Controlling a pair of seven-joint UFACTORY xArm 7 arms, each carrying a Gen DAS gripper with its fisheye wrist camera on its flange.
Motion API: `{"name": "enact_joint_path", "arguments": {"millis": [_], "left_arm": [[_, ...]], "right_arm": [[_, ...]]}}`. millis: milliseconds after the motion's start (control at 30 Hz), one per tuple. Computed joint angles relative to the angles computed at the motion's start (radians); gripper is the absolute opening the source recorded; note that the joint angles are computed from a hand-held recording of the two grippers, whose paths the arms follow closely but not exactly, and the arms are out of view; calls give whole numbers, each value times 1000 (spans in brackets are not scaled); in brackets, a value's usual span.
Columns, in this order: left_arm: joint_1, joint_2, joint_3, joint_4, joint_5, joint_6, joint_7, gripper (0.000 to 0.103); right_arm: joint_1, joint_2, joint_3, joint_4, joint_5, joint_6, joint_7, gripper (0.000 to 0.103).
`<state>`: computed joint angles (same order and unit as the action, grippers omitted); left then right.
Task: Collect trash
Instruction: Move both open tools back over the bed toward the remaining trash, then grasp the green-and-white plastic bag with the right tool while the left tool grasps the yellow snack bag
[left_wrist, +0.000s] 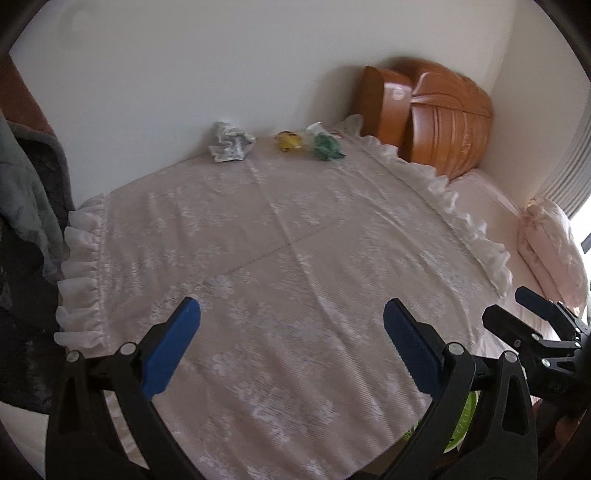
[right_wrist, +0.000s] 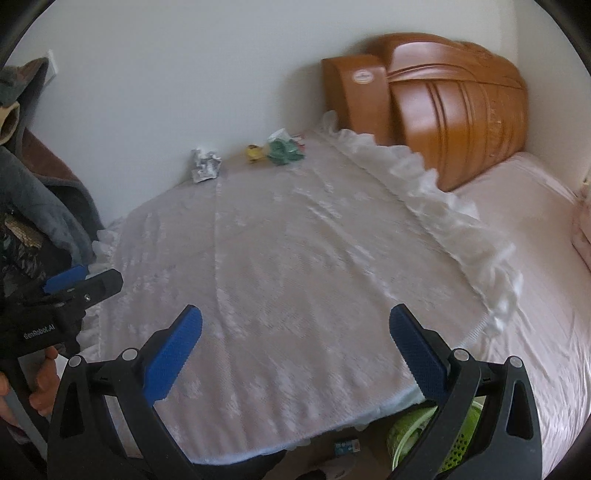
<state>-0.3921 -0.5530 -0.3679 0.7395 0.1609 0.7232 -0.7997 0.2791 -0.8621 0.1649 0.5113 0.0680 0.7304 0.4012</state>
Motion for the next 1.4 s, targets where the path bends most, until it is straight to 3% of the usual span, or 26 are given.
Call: {"name": "enact_joint_path", "arguments": {"millis": [267, 433, 533, 600, 733, 867, 933, 967, 1133, 1400], "left_arm": [[92, 127, 46, 56, 83, -71, 32, 95], [146, 260, 88, 123, 147, -128, 54, 95], [158, 341, 121, 163, 167, -162, 68, 95], [164, 390, 141, 192, 183, -176, 67, 95], [164, 460, 175, 230, 209, -205, 63, 95], [155, 513, 202, 270, 217, -215, 57, 95], [150, 529, 212, 283, 214, -219, 58, 95], [147, 532, 216, 287, 213, -220, 58, 95], [136, 549, 227, 298, 214, -227, 54, 95], [118, 573, 232, 315, 191, -239, 67, 95]], "right_arm": [[2, 385, -20, 203, -46, -167, -82, 101], [-51, 750, -3, 476, -118, -229, -99, 101], [-63, 920, -1, 636, -150, -210, -102, 101], [-16, 1075, -61, 794, -171, -190, -117, 101], [-22, 1293, -76, 1040, -172, -133, -145, 101], [-7, 1430, -101, 1216, -174, -66, -168, 99], [-3, 1489, -103, 1298, -173, -20, -199, 92], [-2, 1499, -104, 1313, -169, -10, -208, 88], [-33, 1503, -81, 1316, -97, -6, -250, 48], [-131, 1360, -14, 1109, 101, -111, -333, 45]]}}
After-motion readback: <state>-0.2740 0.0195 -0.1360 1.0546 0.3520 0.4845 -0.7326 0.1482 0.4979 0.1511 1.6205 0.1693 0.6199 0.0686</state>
